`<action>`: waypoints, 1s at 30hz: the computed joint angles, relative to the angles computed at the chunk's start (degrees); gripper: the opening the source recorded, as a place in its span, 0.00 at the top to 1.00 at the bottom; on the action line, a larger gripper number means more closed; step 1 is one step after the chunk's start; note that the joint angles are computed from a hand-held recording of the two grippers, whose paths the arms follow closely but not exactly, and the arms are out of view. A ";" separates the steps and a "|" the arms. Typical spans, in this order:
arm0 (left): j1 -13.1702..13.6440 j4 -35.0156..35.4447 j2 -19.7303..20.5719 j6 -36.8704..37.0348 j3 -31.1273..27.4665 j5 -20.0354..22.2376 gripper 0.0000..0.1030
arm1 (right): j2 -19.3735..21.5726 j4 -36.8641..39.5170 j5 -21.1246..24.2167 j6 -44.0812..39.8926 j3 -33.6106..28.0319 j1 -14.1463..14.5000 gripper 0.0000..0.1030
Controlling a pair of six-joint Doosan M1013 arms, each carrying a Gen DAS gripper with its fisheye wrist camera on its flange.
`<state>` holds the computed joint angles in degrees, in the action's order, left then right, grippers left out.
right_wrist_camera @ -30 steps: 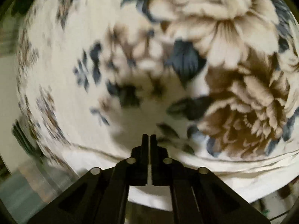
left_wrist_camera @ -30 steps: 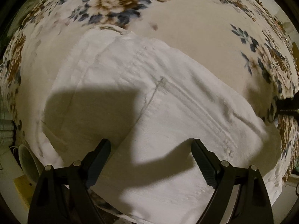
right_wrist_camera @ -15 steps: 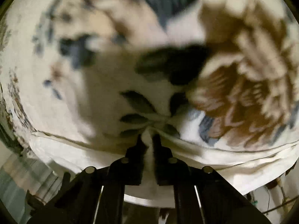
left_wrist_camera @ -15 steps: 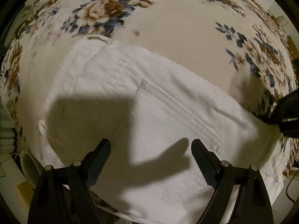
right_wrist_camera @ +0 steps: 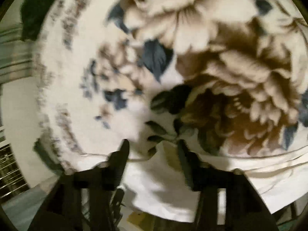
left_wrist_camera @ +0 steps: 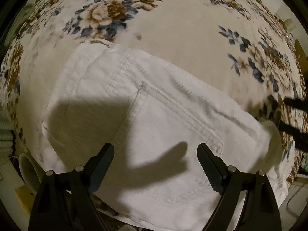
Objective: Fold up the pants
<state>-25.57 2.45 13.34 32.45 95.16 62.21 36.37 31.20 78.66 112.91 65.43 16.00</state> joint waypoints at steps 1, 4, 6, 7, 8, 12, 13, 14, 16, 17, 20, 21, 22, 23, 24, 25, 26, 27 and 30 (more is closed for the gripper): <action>0.08 -0.29 0.09 -0.11 -0.20 -0.09 0.15 | -0.21 -0.07 0.95 -1.60 0.01 -0.38 0.44; 0.13 -0.46 0.08 1.01 -1.12 0.52 0.15 | 1.06 -4.04 4.73 -4.30 -1.94 -0.61 0.44; 0.00 -0.25 0.38 2.01 -1.85 0.57 0.15 | 2.14 -2.31 7.17 -6.77 -1.90 -0.15 0.44; -0.09 0.09 0.54 2.58 -2.16 0.59 0.15 | 2.02 -2.10 7.80 -8.87 -1.43 0.42 0.44; -0.10 0.25 1.07 3.02 -2.80 0.71 0.15 | 1.70 -2.14 8.13 -11.17 -0.95 0.59 0.44; -0.18 -0.07 1.36 3.34 -3.19 1.08 0.15 | -1.23 0.81 8.62 -18.77 3.49 0.70 0.44; -0.06 -0.30 1.46 3.31 -2.85 0.78 0.15 | -2.15 1.14 9.16 -21.02 4.76 0.64 0.44; -0.22 -0.56 1.26 2.92 -2.36 0.68 0.15 | -2.45 1.40 9.94 -22.27 5.03 0.61 0.44; -0.18 -0.78 1.67 3.00 -2.78 0.97 0.15 | -3.49 1.95 11.92 -25.68 6.80 0.49 0.44; -0.26 -0.77 1.56 2.99 -2.71 1.04 0.15 | -3.78 1.86 12.91 -26.50 7.12 0.86 0.44; -0.32 -0.69 1.80 3.22 -3.22 1.35 0.15 | -2.99 1.08 17.97 -30.93 5.98 1.09 0.44; -0.32 -0.62 1.83 3.30 -3.24 1.36 0.15 | -2.42 0.97 18.76 -31.06 5.22 1.45 0.44; -0.23 -0.62 1.71 3.44 -3.09 1.27 0.15 | -2.03 0.62 18.99 -30.78 4.50 1.28 0.44; -0.36 -0.51 1.47 3.23 -2.86 1.13 0.15 | -1.79 0.66 18.26 -29.70 3.89 1.04 0.44; -0.43 -0.42 1.30 3.09 -2.72 1.09 0.15 | -1.48 1.64 16.87 -27.58 3.52 0.41 0.44; -0.49 -0.40 1.37 2.98 -2.81 1.10 0.15 | -1.08 3.16 15.88 -25.69 3.32 -0.08 0.44; -0.46 -0.58 1.53 2.92 -2.99 1.01 0.15 | -0.69 5.25 14.56 -23.49 3.37 -0.81 0.44; -0.50 -0.62 1.68 2.78 -3.18 0.99 0.15 | -0.14 6.94 13.59 -21.32 3.35 -1.41 0.44; -0.47 -0.90 2.17 3.10 -3.72 0.99 0.15 | 2.85 10.01 16.01 -16.34 2.16 -1.68 0.45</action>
